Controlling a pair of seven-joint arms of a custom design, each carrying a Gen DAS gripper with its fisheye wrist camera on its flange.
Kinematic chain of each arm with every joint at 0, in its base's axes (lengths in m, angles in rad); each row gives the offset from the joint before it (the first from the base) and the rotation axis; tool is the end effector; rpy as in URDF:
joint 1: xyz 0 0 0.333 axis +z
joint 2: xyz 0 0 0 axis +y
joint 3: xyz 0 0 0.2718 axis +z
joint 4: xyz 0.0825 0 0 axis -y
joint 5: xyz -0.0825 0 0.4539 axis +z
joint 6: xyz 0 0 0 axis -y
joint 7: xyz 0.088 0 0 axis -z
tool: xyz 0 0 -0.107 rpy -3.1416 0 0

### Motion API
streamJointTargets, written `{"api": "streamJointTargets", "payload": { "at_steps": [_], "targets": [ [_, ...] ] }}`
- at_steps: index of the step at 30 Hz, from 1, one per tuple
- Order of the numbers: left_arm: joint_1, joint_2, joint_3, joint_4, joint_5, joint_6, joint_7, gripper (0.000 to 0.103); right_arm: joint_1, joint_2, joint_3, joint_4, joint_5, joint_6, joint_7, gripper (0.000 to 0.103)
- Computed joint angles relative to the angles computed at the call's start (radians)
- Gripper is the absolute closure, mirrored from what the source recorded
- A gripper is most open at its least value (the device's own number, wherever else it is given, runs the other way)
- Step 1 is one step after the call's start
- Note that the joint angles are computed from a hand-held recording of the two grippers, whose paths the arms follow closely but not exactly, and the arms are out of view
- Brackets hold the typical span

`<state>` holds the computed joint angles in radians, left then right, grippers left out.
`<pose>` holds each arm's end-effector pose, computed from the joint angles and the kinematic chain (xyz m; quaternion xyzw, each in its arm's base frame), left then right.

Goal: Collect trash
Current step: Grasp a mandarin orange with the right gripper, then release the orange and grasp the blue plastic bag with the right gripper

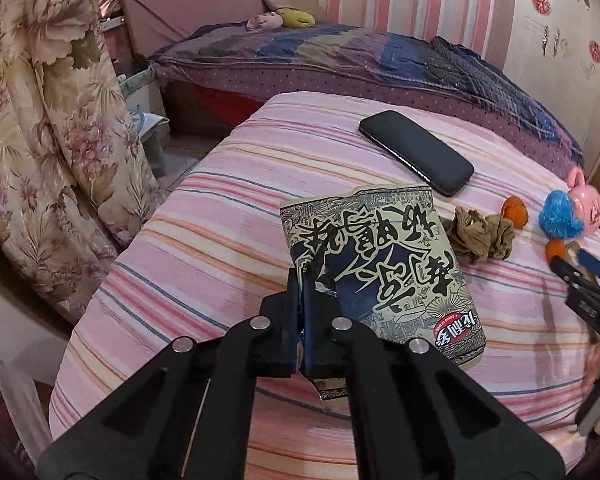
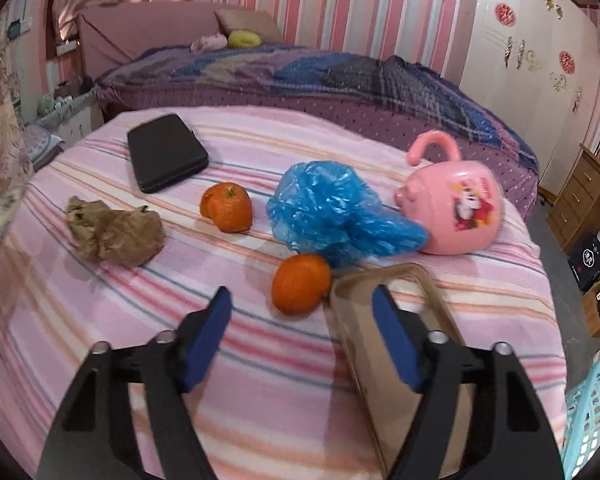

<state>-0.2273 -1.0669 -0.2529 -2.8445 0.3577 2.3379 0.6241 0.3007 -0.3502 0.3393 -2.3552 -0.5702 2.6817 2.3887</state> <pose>0.3635 -0.1608 0.4734 -0.7637 0.5332 -0.2169 0.2923 0.4429 0.3548 0.4545 -0.7344 0.5555 -0.2703 0.2811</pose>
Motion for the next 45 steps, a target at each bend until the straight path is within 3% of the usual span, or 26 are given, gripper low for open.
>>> {"api": "streamJointTargets", "payload": {
  "at_steps": [5, 9, 20, 26, 32, 35, 37, 39, 40, 45],
  "targets": [
    [-0.004, 0.004, -0.004, 0.008, 0.003, -0.005, -0.012, 0.103, 0.009, 0.083, -0.004, 0.079, -0.029, -0.062, -0.009, 0.069],
    [-0.01, 0.004, -0.007, 0.009, 0.004, -0.007, -0.008, 0.103, 0.018, 0.036, -0.018, 0.029, -0.069, -0.013, 0.017, 0.075],
    [-0.06, 0.033, -0.025, 0.031, -0.003, 0.014, 0.004, 0.103, 0.062, -0.288, -0.053, -0.266, 0.171, 0.02, -0.141, 0.075],
    [-0.084, 0.046, -0.044, 0.048, 0.001, 0.028, -0.006, 0.103, 0.094, -0.479, -0.086, -0.406, 0.306, -0.071, -0.252, 0.075],
    [-0.087, 0.069, -0.052, 0.066, 0.014, 0.035, -0.014, 0.103, 0.105, -0.636, -0.08, -0.496, 0.394, -0.16, -0.348, 0.077],
    [-0.086, 0.083, -0.05, 0.073, 0.016, 0.037, -0.017, 0.103, 0.111, -0.694, -0.091, -0.536, 0.433, -0.159, -0.398, 0.076],
    [-0.087, 0.087, -0.045, 0.074, 0.014, 0.042, -0.019, 0.103, 0.097, -0.705, -0.072, -0.543, 0.444, -0.157, -0.404, 0.071],
    [-0.087, 0.086, -0.047, 0.075, 0.017, 0.043, -0.02, 0.103, 0.078, -0.717, -0.042, -0.553, 0.443, -0.113, -0.383, 0.054],
    [-0.085, 0.086, -0.052, 0.078, 0.022, 0.04, -0.02, 0.103, 0.075, -0.713, -0.031, -0.553, 0.445, -0.097, -0.374, 0.05],
    [-0.084, 0.085, -0.055, 0.079, 0.033, 0.032, -0.02, 0.103, 0.081, -0.607, -0.025, -0.493, 0.464, 0.021, -0.384, 0.048]
  ]
}}
